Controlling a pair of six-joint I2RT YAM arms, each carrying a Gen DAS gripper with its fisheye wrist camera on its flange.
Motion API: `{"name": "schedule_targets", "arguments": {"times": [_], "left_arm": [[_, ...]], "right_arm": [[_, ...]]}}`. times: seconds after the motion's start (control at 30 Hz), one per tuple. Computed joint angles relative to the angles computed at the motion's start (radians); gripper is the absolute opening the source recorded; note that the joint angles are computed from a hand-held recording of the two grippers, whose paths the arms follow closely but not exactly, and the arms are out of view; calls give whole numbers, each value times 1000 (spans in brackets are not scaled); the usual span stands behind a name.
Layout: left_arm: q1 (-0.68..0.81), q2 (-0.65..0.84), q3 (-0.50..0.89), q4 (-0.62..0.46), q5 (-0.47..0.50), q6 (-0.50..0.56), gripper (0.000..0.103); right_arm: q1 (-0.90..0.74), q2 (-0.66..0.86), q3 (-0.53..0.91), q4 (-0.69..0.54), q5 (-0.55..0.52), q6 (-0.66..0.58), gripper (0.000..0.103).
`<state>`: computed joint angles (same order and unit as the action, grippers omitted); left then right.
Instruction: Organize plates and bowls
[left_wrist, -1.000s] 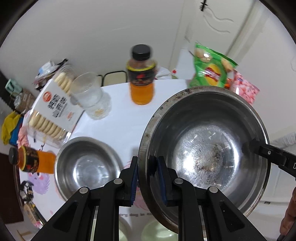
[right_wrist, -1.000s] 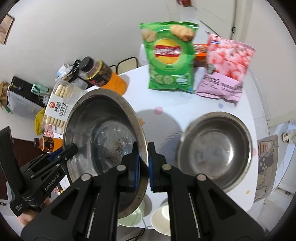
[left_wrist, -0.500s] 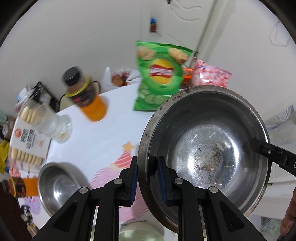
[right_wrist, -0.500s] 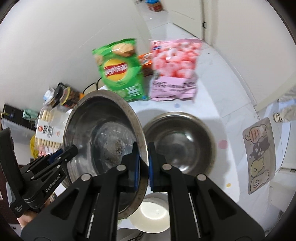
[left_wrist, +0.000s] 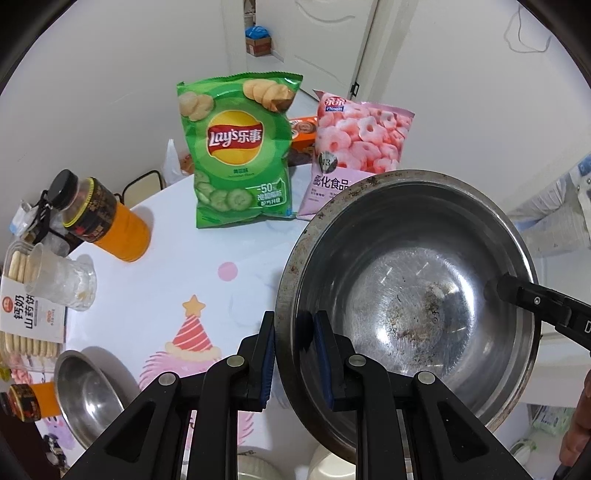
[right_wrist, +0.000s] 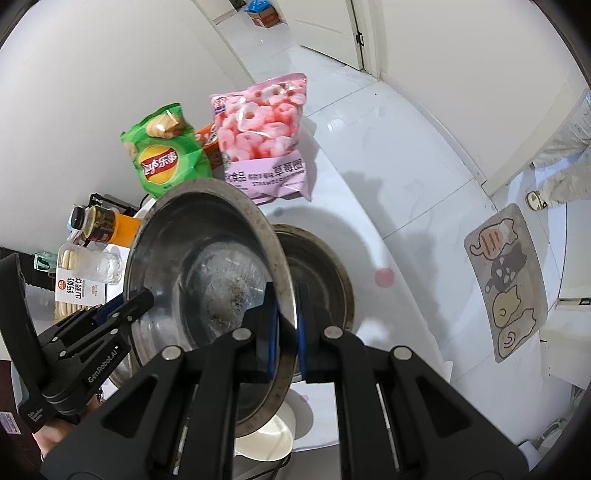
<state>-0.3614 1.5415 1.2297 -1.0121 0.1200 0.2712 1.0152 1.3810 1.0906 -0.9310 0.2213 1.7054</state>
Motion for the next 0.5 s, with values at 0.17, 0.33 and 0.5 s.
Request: {"name": "schedule_targets", "arguments": {"times": [0.17,0.33,0.5], "left_arm": [[-11,14,2,6,-13,-11,20],[-9,18,-7,10,-21,-13,20],[-11,24,-55,50,-31,-18,20]], "right_arm": [[-5,-16,-40,32,-14,-1,11],[-14,-15,-61,58,-33,-16,11],[-21,-5,-88,91,-56,-32,11]]}}
